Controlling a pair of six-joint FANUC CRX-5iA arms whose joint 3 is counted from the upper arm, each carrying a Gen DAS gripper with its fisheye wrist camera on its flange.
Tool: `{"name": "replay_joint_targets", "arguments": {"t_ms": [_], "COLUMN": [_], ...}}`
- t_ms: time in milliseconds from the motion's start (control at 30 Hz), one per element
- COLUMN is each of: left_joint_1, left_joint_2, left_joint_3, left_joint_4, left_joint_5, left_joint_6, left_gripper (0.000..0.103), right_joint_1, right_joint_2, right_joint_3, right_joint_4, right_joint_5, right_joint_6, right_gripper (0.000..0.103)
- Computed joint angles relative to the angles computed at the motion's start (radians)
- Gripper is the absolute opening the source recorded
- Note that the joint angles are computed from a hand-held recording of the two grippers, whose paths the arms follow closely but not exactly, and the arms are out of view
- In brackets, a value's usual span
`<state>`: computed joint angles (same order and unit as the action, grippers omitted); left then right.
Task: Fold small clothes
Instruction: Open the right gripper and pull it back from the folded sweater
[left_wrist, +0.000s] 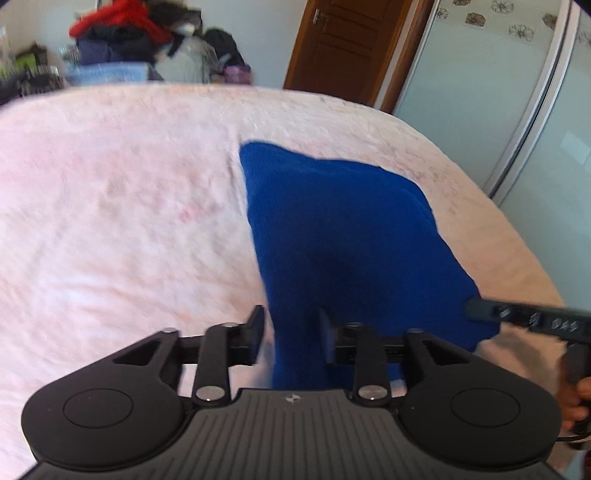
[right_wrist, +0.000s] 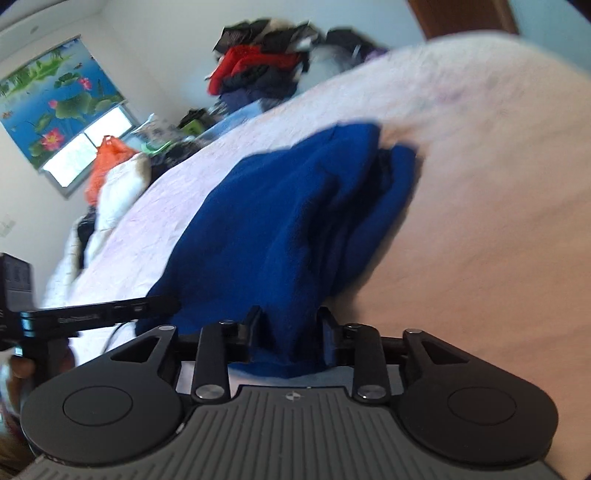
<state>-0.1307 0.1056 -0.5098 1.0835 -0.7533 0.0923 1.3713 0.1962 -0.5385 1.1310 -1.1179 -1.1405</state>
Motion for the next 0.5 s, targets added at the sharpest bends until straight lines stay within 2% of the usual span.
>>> {"name": "replay_joint_targets", "arguments": {"t_ms": [33, 67, 100, 133, 233, 333, 400, 500], "left_joint_1": [-0.020, -0.041, -0.069, -0.089, -0.135, -0.157, -0.177, -0.209], "left_joint_2": [-0.019, -0.036, -0.052, -0.063, -0.079, -0.070, -0.084, -0.109], "left_joint_3": [-0.017, -0.039, -0.066, -0.081, -0.107, -0.122, -0.153, -0.183], "left_joint_4": [0.020, 0.058, 0.112, 0.131, 0.076, 0.022, 0.092, 0.145], "left_joint_5": [0.051, 0.094, 0.139, 0.171, 0.270, 0.335, 0.367, 0.426], "left_joint_6": [-0.028, -0.064, -0.119, -0.148, -0.141, -0.093, -0.144, -0.196], "left_gripper": [0.065, 0.081, 0.084, 0.084, 0.084, 0.084, 0.084, 0.085], "right_joint_1": [0.022, 0.033, 0.035, 0.031, -0.006, -0.018, -0.003, 0.007], "right_joint_2": [0.024, 0.042, 0.050, 0.050, 0.052, 0.103, 0.147, 0.128], "right_joint_3": [0.046, 0.077, 0.087, 0.080, 0.064, 0.143, 0.207, 0.160], "right_joint_4": [-0.045, -0.059, -0.041, -0.002, 0.072, -0.072, -0.146, -0.043], "right_joint_5": [-0.084, -0.144, -0.171, -0.164, -0.070, -0.048, -0.114, -0.083], "right_joint_6": [0.055, 0.084, 0.090, 0.079, 0.087, 0.220, 0.271, 0.161], "right_gripper": [0.039, 0.040, 0.040, 0.040, 0.042, 0.044, 0.044, 0.047]}}
